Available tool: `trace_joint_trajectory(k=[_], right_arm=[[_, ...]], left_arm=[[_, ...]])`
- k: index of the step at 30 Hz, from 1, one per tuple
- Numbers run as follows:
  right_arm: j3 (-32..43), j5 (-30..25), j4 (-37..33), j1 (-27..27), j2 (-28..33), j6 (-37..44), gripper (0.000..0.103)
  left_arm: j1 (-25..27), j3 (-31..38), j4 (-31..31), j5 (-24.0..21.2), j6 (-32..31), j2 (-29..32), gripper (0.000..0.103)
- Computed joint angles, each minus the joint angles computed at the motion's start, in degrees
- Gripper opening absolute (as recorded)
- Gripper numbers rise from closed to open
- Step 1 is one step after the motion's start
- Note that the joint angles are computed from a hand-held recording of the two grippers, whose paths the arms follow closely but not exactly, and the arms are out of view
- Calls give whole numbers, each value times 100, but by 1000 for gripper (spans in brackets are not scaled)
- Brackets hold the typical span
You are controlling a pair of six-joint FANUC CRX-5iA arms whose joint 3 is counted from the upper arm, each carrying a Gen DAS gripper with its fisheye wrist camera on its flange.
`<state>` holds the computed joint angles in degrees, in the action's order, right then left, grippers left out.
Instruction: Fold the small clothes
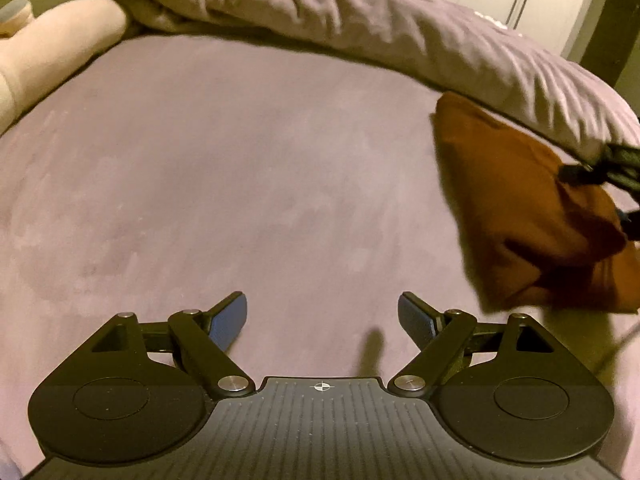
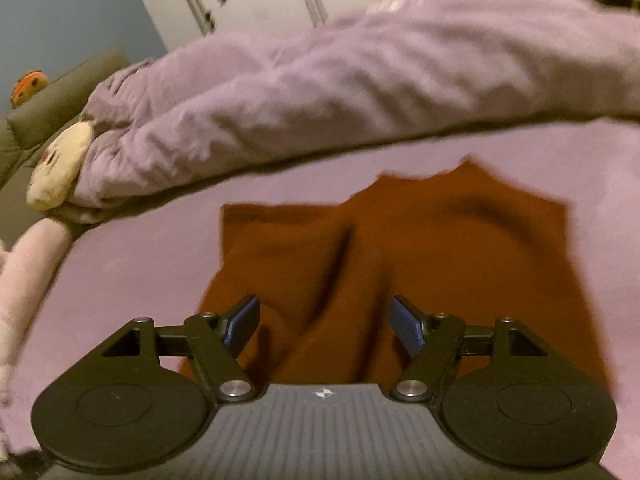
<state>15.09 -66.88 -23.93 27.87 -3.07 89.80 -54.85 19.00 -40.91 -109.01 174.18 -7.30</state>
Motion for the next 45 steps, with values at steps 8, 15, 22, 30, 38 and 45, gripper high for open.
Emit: trace_joint_trajectory(k=[8, 15, 22, 30, 38, 45], right_arm=[[-32, 343, 244, 370, 166, 132, 15], [-790, 1449, 881, 615, -616, 1264, 9], [-1369, 2197, 1890, 324, -861, 1145, 9], [-1308, 1696, 2059, -312, -552, 269, 32], [-759, -105, -1375, -2540, -774, 286, 62], [-659, -568, -2405, -2872, -536, 167, 61]], left_arm=[[-72, 10, 15, -33, 13, 23, 90], [-119, 229, -160, 9, -219, 180, 90], [-71, 456, -133, 131, -544, 383, 91], [135, 839, 65, 796, -1284, 776, 92], [258, 1200, 134, 1367, -2089, 1324, 93], [238, 1629, -202, 1244, -2450, 1792, 93]])
